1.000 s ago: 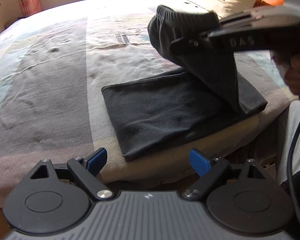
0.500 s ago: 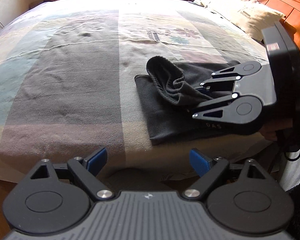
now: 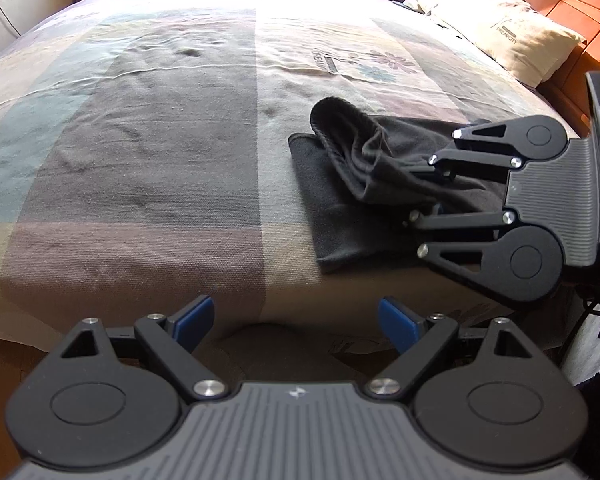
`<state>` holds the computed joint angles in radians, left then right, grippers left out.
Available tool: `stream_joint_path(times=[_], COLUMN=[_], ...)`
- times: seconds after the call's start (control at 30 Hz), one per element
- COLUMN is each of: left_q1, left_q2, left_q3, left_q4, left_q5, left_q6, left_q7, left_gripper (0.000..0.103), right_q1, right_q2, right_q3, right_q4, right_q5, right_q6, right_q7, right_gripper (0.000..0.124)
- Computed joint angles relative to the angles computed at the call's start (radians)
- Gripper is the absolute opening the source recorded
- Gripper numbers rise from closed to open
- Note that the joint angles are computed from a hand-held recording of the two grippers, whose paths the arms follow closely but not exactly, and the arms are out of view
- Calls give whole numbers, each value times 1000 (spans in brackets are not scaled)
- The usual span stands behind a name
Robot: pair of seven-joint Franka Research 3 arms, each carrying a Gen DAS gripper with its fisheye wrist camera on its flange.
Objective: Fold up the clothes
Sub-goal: 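Lower the waistband onto the folded leg and open the right tool, then press the folded pants flat with the left tool while the right tool presses beside it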
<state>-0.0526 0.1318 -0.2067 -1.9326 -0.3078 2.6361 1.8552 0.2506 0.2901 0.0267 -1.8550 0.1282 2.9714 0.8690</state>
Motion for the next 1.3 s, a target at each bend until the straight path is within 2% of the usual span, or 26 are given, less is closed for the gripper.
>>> stream_joint_path(times=[0.1,0.2,0.23,0.33,0.43,0.53,0.6,0.7,0.77,0.8,0.87,0.9,0.93,0.97,1.03,1.1,1.23,1.3], left_q1=[1,1,3,16,21,7,-16,-56,-62,-36,81,118,127,125,76,41,54,27], left_q2=[-2,10,19,74,182,340,460,562,559,542,484,449,418,388,347,329,375,420], left_q3=[3,2,-3,-40,-101,-154,-177,-157,-124,-136,-230,-254,-252,-240,-182,-151,-207,-200], left_q4=[4,29,47,139,299,507,668,792,769,727,591,533,494,464,447,450,531,592], left_q5=[8,19,9,-71,-141,-155,-139,-84,-41,-45,-192,-247,-267,-273,-206,-149,-214,-198], left_q6=[-3,-5,-5,-19,-46,-129,-201,-254,-249,-234,-183,-163,-153,-148,-144,-124,-141,-157], left_q7=[-3,1,16,114,251,317,328,263,193,185,307,353,371,376,323,294,400,389], left_gripper=[89,89,89,89,94,95,95,95,94,94,94,94,94,94,94,94,95,95], right_q1=[-81,-170,-194,-187,-120,-93,-101,-142,-165,-175,-189,-195,-200,-204,-209,-217,-233,-209], right_q2=[-21,-67,-84,-129,-168,-207,-234,-265,-273,-277,-281,-282,-286,-292,-312,-331,-342,-333], right_q3=[94,167,175,117,7,-84,-115,-116,-104,-100,-94,-92,-90,-88,-88,-87,-73,-76], right_q4=[-3,0,3,-27,-126,-219,-268,-321,-340,-349,-365,-369,-377,-386,-401,-415,-425,-412], right_q5=[140,392,479,538,332,81,-52,-125,-114,-105,-103,-92,-76,-46,49,64,-2,82], right_q6=[-66,-156,-195,-198,-70,-15,-6,15,21,23,18,11,7,4,-3,-1,47,67], right_q7=[-121,-281,-319,-269,-60,209,363,476,478,472,469,462,451,429,361,358,410,335], right_gripper=[28,30,30,33,37,41,41,42,43,44,47,47,48,48,49,49,50,50])
